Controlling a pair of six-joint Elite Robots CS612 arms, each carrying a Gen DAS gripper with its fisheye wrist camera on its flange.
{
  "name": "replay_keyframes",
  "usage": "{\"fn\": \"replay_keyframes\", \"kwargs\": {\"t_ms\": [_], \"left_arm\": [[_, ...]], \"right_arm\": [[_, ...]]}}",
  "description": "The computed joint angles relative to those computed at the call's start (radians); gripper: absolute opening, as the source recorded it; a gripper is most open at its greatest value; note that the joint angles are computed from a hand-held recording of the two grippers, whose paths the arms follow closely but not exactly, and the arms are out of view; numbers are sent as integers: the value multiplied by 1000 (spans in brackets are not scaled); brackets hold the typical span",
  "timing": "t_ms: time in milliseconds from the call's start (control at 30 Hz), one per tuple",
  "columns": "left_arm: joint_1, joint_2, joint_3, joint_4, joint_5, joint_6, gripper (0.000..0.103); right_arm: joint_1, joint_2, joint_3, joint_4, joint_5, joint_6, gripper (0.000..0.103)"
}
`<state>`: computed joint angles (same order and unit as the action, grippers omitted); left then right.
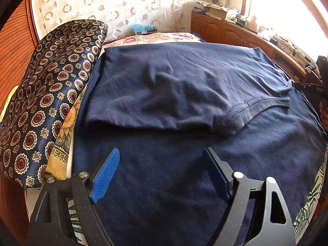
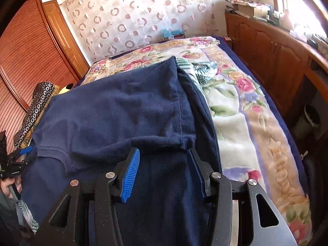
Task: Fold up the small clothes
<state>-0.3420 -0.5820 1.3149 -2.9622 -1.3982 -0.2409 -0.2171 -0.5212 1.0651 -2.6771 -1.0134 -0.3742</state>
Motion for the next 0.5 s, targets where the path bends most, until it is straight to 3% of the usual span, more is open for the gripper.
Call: {"fn": "replay_keyframes", "kwargs": {"t_ms": [233,500], "left_arm": [[0,7,-14,10,-3,-1,87],[1,7,-14,11,-5,-1,87]], "right_arm": [[5,24,-41,5,18,57,50],[21,38,-52,-46,-32,80,50]]}}
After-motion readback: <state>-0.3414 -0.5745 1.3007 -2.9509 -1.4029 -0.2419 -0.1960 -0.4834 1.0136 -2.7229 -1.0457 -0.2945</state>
